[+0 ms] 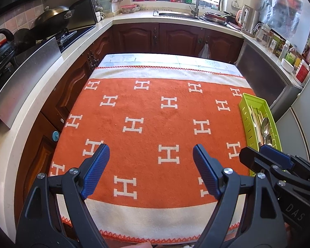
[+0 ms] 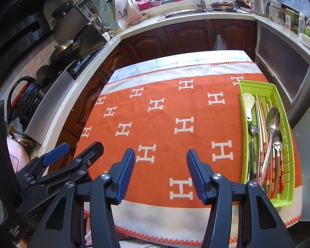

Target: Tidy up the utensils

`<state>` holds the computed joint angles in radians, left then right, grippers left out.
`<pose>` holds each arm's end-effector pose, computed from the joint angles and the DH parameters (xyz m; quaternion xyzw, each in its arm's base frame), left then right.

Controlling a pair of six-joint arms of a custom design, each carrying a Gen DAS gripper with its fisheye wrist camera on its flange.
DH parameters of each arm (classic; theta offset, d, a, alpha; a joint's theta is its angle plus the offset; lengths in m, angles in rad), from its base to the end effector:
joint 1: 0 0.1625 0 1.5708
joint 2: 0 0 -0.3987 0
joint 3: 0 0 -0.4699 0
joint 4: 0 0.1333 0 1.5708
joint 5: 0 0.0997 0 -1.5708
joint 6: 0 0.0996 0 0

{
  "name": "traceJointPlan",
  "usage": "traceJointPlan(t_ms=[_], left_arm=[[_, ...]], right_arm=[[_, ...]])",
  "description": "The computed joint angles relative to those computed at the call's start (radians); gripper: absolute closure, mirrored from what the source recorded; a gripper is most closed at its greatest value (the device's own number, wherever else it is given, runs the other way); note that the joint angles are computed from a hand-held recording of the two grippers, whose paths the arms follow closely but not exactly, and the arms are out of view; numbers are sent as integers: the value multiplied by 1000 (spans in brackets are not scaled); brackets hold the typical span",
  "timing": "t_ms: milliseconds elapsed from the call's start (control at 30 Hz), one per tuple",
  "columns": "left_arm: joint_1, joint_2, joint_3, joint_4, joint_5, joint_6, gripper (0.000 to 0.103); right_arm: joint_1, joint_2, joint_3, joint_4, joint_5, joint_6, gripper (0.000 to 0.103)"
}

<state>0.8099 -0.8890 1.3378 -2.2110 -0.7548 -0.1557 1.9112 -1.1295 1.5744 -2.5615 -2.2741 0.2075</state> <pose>-0.3926 -0.7108 0.2202 0.2361 0.8835 -0.2534 0.3154 0.3050 -0.6548 0.3076 -0.0326 -0.9082 0.3333 0.2509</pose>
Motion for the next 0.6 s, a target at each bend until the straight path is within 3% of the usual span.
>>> traceJointPlan(t_ms=[600], left_arm=[[9,-7,-4,35,-28,-12,22]], right_arm=[[10,1,-1,17,-9,26,50]])
